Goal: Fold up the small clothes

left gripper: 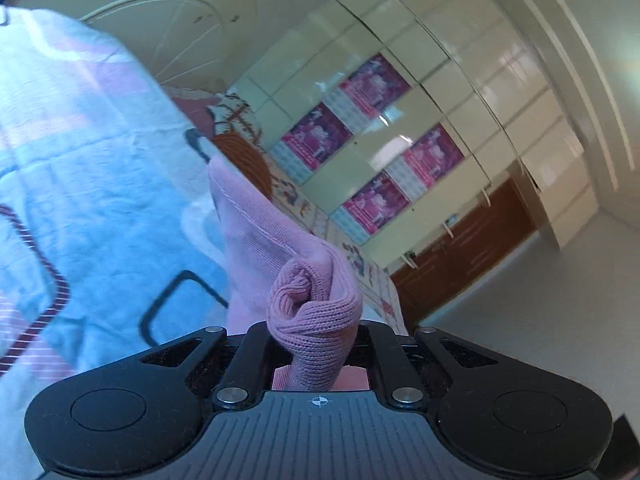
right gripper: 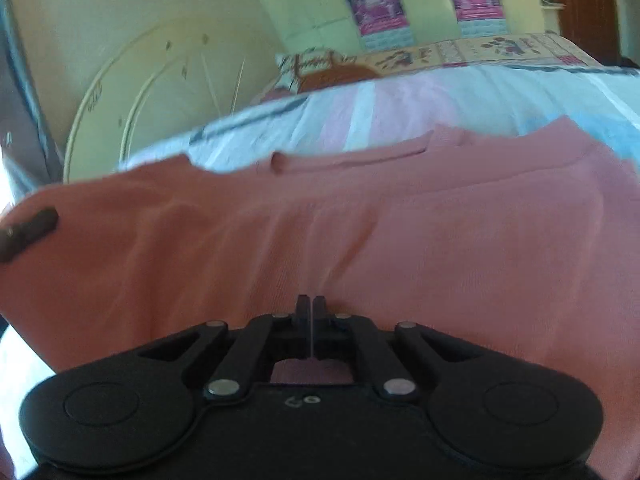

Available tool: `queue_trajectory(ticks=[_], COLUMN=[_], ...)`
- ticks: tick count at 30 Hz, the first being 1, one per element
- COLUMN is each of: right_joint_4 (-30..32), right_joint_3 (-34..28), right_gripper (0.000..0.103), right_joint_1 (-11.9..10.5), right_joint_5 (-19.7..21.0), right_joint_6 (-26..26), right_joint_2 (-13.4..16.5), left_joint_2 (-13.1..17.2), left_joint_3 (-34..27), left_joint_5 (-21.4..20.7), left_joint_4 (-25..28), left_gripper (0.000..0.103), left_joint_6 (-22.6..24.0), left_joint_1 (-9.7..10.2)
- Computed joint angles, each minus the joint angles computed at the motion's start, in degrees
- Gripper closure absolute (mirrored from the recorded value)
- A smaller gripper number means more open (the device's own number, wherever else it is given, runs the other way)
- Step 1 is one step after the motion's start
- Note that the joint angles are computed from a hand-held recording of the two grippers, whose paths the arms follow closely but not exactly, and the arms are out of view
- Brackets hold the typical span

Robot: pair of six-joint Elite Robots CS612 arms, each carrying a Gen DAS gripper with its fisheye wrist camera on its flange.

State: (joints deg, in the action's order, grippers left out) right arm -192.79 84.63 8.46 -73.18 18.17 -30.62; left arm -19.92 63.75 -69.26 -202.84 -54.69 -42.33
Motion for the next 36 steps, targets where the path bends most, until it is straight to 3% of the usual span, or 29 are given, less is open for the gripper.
queue_trajectory(ticks=[2, 6, 10, 11, 13, 14, 15, 16, 17, 21, 24, 25, 31, 36], right_joint_4=[-6.0, -12.8, -15.7, -16.1, -17.3, -17.3, -17.6, -18.6, -19.2, -15.8, -8.9, -6.7, 3.2, 8.7], right_joint_3=[3.3, 9.1, 13.4, 14.2, 15.4, 15.7, 16.1, 16.0, 16.1, 14.6, 13.9, 13.8, 12.7, 11.4], right_gripper=[0.099, 0.099, 0.096, 0.094, 0.074, 0.066, 0.056, 0.058, 0.059, 0.065, 0.065, 0.065, 0.064, 0.067], right_joint_1=[-1.8, -5.6, -9.3, -10.1, -11.2, -11.6, -11.9, -12.2, -12.5, -12.6, -12.2, -12.0, -10.5, -8.6], right_joint_5=[-0.3, -3.1, -3.2, -2.7, -2.2, -1.8, -1.4, 0.1, 1.6, 6.8, 9.6, 9.9, 7.3, 1.2], right_joint_6=[4.9, 7.9, 10.4, 11.1, 11.6, 11.8, 12.2, 12.3, 11.8, 10.2, 7.7, 7.2, 2.5, -4.1], right_joint_2=[-1.1, -3.7, -5.7, -6.0, -6.2, -6.3, -6.5, -6.3, -6.2, -5.9, -6.5, -6.7, -7.5, -7.9], left_joint_2=[0.4, 3.1, 8.9, 10.8, 14.1, 14.4, 13.1, 11.4, 9.4, 2.8, 0.7, 0.5, 2.0, 3.9], left_joint_3=[-3.2, -12.0, -24.2, -28.4, -35.4, -36.3, -34.9, -32.1, -28.1, -16.6, -12.3, -11.9, -11.4, -13.8], left_joint_5=[-2.3, -8.3, -15.3, -17.9, -21.5, -20.6, -19.3, -20.3, -20.2, -13.8, -5.3, -4.2, -5.6, -6.2], left_joint_4=[3.4, 11.0, 21.9, 27.3, 38.9, 42.0, 42.7, 41.1, 37.0, 27.7, 28.9, 30.6, 32.1, 32.5], left_gripper=[0.095, 0.095, 0.095, 0.094, 0.093, 0.090, 0.083, 0.059, 0.053, 0.050, 0.046, 0.046, 0.046, 0.046], left_joint_6=[4.7, 11.5, 13.1, 13.9, 16.4, 17.3, 19.5, 21.6, 22.2, 24.0, 23.2, 22.1, 17.7, 15.8], left_joint_1=[-0.63, -2.12, -3.92, -4.30, -4.98, -5.50, -5.90, -5.92, -5.88, -4.89, -3.91, -3.40, -2.15, -2.34])
